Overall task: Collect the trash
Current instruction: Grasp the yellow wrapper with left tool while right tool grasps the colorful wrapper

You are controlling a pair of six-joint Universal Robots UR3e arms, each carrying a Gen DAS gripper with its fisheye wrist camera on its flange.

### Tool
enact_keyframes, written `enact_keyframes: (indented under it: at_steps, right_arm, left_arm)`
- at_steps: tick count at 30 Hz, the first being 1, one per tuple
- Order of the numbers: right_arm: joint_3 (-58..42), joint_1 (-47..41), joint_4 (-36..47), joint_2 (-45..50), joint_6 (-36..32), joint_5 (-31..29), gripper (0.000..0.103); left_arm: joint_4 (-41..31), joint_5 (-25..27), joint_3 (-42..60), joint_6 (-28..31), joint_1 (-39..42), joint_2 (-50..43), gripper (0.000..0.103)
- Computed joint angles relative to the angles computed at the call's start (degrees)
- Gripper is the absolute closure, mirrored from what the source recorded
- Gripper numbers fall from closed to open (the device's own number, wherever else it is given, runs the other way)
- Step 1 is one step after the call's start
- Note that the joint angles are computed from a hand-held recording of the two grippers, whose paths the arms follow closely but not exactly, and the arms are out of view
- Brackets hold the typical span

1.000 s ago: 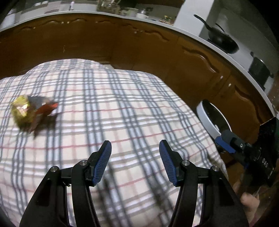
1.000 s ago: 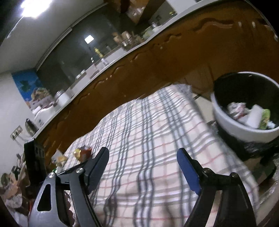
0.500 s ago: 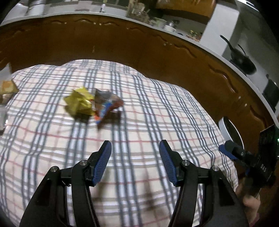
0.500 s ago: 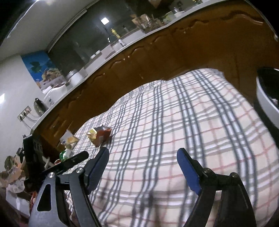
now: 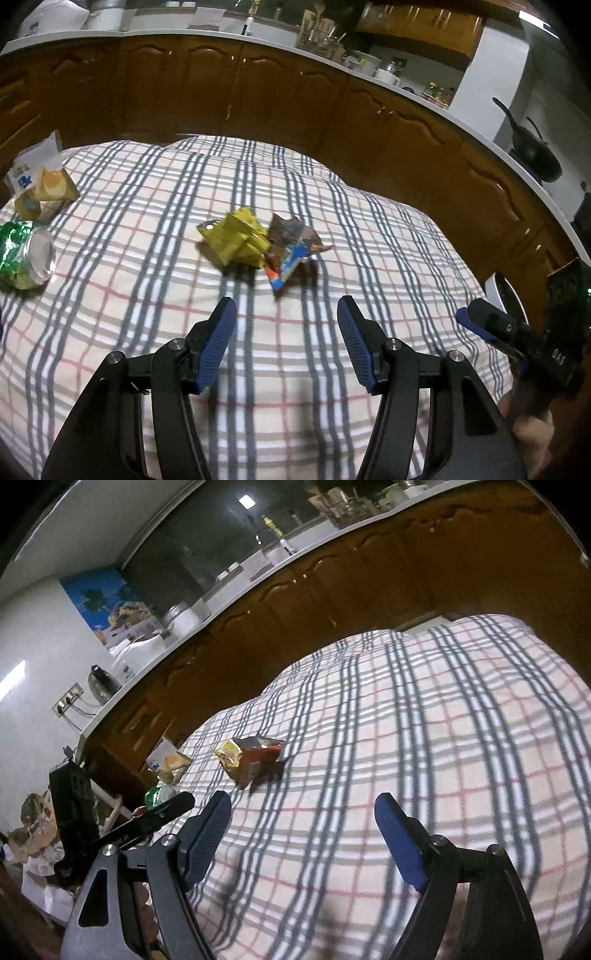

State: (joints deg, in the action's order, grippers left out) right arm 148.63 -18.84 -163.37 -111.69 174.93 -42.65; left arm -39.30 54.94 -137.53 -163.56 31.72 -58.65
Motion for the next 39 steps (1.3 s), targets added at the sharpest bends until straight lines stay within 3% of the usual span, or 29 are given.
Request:
enact_keyframes:
  at_steps: [5, 12, 20, 30, 31, 32, 33, 34, 39]
  right_arm:
    - [-4.64, 5.33, -9.37, 11.4, 5.21, -2.07, 0.021]
    - [-13.12, 11.14, -13.85, 23.47, 9.77, -4.04, 0.026]
    - [-25.49, 17.08, -12.49, 34.75, 13.41, -6.71, 0.047]
    - [-42.13, 21.02, -5.28, 48.49, 16.64, -6.93, 0.061]
    - [-43.76, 21.55, -3.99, 49.76, 16.5, -6.92, 0.069]
    - [-45.0, 21.95, -2.85, 50.83, 16.32, -6.8, 0.085]
    - [-45.49, 22.19, -2.27, 51.34, 16.17, -6.8, 0.091]
    - [-45.26, 22.3, -2.79, 51.46, 16.35, -6.96, 0.096]
    - [-38.43, 20.01, -8.13, 47.72, 15.91, -5.44, 0.1]
  left_arm:
    - [2.05, 0.84, 1.66, -0.15, 0.07, -3.11, 0.046]
    - [7.74, 3.68, 5.79, -1.68, -2.15, -10.93, 0.046]
    - [12.4, 7.17, 11.37, -3.18, -5.04, -20.31, 0.046]
    - [14.1, 10.02, 20.77, -4.26, -8.22, -34.06, 0.046]
    - [13.45, 9.76, 21.62, -4.03, -8.4, -35.2, 0.048]
    - [13.05, 9.54, 22.01, -3.82, -8.55, -35.8, 0.052]
    - [12.97, 9.68, 22.23, -3.58, -8.82, -36.43, 0.058]
    - [12.71, 9.95, 22.46, -3.11, -9.12, -36.91, 0.07]
    - [14.31, 9.86, 20.58, -1.64, -9.51, -35.8, 0.08]
